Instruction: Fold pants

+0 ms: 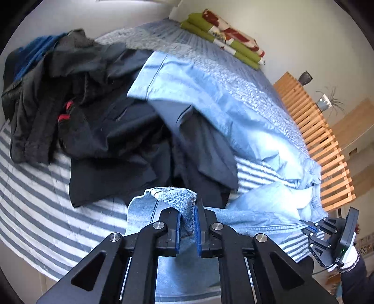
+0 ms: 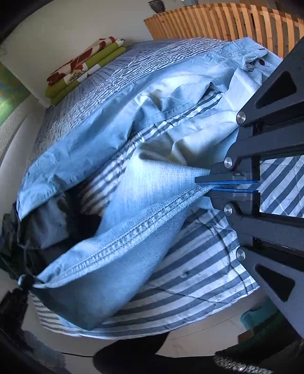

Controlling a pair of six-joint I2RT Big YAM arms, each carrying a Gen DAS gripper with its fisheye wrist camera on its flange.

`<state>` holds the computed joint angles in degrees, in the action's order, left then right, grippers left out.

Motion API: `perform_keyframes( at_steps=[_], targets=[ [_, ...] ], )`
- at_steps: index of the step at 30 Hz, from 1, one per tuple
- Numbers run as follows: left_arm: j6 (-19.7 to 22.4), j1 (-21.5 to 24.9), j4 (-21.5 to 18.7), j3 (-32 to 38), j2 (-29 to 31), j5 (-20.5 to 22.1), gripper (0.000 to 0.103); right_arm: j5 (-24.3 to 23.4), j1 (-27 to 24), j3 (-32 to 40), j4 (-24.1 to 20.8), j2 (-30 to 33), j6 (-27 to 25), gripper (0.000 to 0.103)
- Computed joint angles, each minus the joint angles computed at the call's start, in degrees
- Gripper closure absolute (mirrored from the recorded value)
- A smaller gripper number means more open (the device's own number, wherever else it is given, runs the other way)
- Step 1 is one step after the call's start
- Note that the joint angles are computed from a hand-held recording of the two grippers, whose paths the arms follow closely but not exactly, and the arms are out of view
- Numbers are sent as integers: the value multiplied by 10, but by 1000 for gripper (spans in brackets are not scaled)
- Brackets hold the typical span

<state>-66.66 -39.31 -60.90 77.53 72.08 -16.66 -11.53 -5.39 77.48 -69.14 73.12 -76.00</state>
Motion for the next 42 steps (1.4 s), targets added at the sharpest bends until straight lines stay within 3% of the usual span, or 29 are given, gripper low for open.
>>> perform_keyframes(
  at_steps=[4,8,11,14,17,19,23,28,34,37,40,42],
  targets=[
    [22,1,-18,56,4,-35,95,-40,-12,42,-12,8,29,101],
    [67,-6,-61,172,27,-109,95,-94,-15,119,-29,16,75,101],
    [116,-19,-110,284,59,-171,95,-118,-9,174,-24,24,107,101],
    [147,-25,-143,357,84,-205,95,-134,-3,214,-10,32,147,101],
    [141,-36,-157,374,83,-221,95,-141,2,229,-26,37,154,101],
    [121,-48,-161,355,71,-227,95,-142,0,216,-47,29,129,101],
    [81,-58,-190,327,68,-219,95,-118,0,129,22,-19,90,101],
    [119,-14,-174,352,105,-177,95,-85,16,161,54,19,131,101],
    [182,100,-178,466,212,-92,95,7,78,281,95,140,160,101],
    [204,150,-206,541,287,-82,95,64,119,372,79,237,193,101],
    [216,197,-227,598,354,-56,95,133,157,409,125,309,198,101],
    [220,219,-232,615,384,-37,95,155,174,476,86,375,218,101]
  ],
)
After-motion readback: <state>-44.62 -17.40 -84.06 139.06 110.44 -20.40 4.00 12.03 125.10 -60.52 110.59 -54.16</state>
